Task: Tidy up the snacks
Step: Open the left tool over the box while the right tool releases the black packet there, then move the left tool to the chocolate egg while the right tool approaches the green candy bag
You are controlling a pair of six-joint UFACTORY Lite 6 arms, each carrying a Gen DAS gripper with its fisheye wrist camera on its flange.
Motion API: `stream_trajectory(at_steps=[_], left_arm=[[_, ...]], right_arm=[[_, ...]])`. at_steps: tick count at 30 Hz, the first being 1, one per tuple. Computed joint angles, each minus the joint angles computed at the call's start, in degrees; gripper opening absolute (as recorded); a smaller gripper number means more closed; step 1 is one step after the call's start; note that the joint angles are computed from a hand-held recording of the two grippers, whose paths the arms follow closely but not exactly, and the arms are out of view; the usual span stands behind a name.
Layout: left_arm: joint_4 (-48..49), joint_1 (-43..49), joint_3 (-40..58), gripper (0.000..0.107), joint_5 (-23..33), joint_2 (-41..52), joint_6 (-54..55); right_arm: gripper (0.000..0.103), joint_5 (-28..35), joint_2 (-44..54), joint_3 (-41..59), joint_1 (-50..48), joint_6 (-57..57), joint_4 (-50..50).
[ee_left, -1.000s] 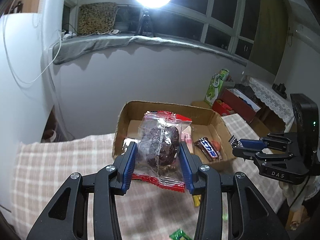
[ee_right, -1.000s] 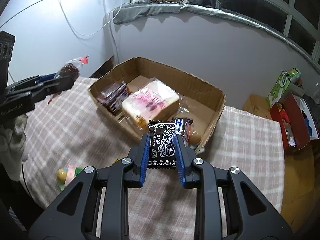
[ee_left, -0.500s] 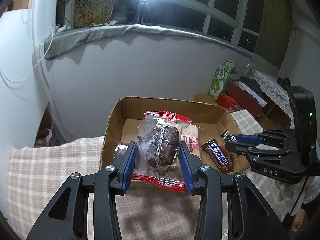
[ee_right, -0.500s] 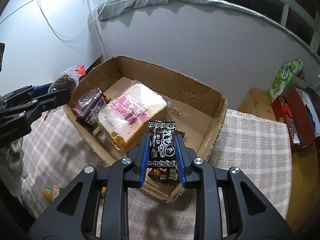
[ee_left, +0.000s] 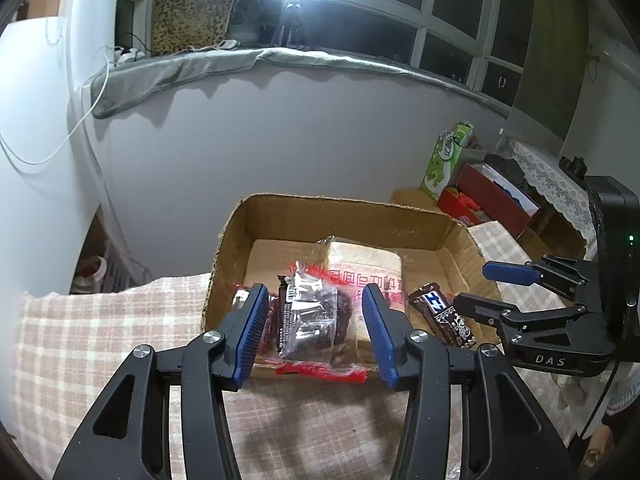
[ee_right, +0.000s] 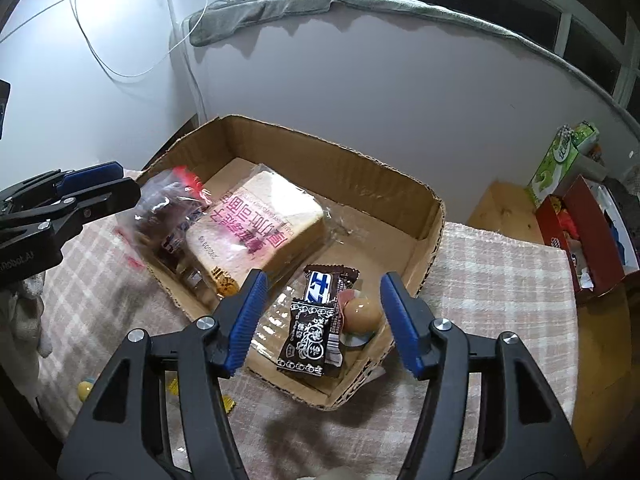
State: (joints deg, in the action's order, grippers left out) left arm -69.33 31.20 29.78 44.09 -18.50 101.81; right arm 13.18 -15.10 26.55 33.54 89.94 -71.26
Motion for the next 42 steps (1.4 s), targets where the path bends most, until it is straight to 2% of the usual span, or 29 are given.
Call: stream_trajectory(at_steps=[5, 9, 22, 33, 36, 42], left_arm=[[1.3, 1.8, -0.7, 0.047, 2.2, -2.5, -0.1], [3.4, 6.3, -0.7, 0.048, 6.3, -3.4, 0.4], [12.4, 27.2, -0.2, 0.048, 20.0, -1.0, 10.6], [24.3, 44.6, -2.7, 0.048, 26.6, 3.6, 23.0], [26.7, 47.6, -4.0, 0.048, 26.4, 4.1, 26.0], [31.1, 50.8, -6.3, 0.048, 24.0, 5.7, 29.6]], right_arm=[[0.062, 1.5, -1.8, -0.7, 1.6, -2.2, 3.1], [0.062, 3.3, -4.9, -2.4, 3.8, -4.5, 6.7], [0.062, 11.6, -16.0, -8.6, 17.9, -10.5, 19.6], [0.062, 14.1, -15.2, -12.5, 32.7, 0.4, 19.8], [0.062, 14.0, -12.6, -12.9, 37.2, 5.7, 18.3], [0.062, 10.0, -7.3, -13.1, 39.2, 11.9, 14.6]])
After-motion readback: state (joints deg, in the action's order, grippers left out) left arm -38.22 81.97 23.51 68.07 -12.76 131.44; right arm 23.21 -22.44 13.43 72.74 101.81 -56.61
